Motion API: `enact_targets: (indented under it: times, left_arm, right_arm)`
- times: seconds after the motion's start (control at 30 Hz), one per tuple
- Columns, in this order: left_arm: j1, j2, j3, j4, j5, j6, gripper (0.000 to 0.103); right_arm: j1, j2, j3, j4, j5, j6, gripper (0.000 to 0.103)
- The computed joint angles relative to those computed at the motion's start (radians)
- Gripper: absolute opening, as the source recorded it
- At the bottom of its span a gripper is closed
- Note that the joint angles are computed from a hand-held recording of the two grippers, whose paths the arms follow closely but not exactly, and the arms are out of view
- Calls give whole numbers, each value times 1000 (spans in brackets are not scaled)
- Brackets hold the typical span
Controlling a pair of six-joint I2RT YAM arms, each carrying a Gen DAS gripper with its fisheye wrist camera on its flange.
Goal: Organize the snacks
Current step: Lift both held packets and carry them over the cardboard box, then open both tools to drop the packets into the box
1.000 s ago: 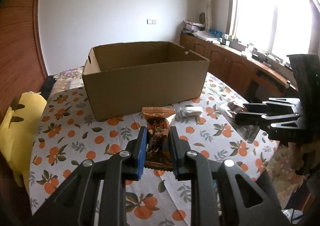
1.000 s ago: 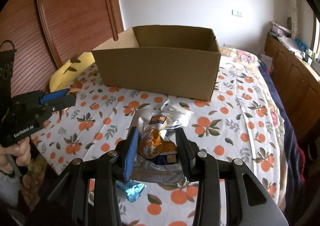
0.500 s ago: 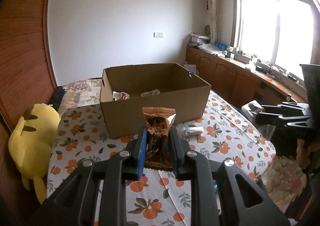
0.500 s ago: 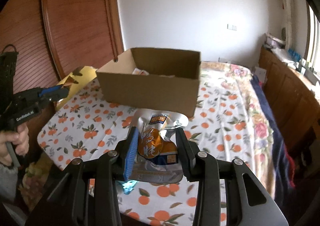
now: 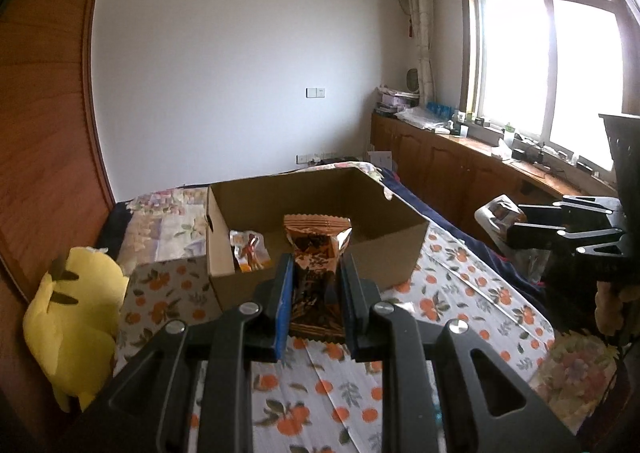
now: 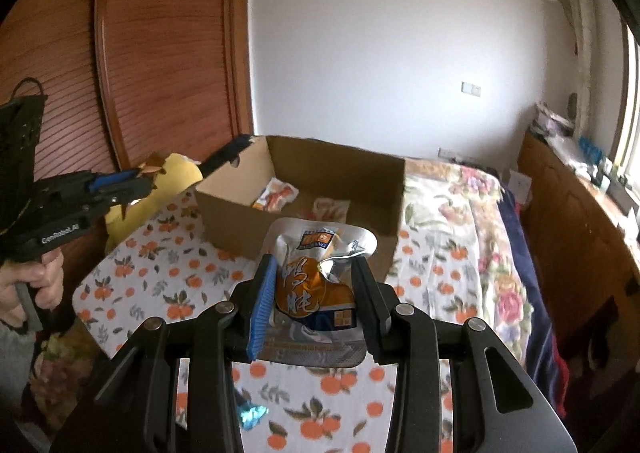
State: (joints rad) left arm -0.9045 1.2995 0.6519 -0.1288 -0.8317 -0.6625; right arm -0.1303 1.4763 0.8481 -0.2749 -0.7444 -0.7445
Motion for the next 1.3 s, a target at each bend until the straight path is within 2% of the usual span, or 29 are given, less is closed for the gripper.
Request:
enact_targets:
  times: [0.3, 0.43, 0.7, 0.8, 0.97, 1.3]
  left_arm:
    - [219, 128, 12, 205, 173, 179, 19]
    - [322, 212, 33, 297, 259, 244, 19]
    - [470, 410, 152, 387, 382, 355, 19]
    - [505, 467, 188, 405, 425, 369, 19]
    - [538, 556, 241, 429, 476, 368, 20]
    - [532, 614, 279, 423, 490, 355, 22]
  right_arm:
    - [165, 158, 125, 103, 117, 87, 38]
    - [215, 289, 228, 129, 146, 123, 38]
    - [313, 554, 485, 157, 242, 176, 38]
    - [331, 653, 589, 136, 252, 195, 38]
    - [340, 764, 683, 115, 248, 210, 38]
    - [337, 846, 751, 83, 242, 213, 39]
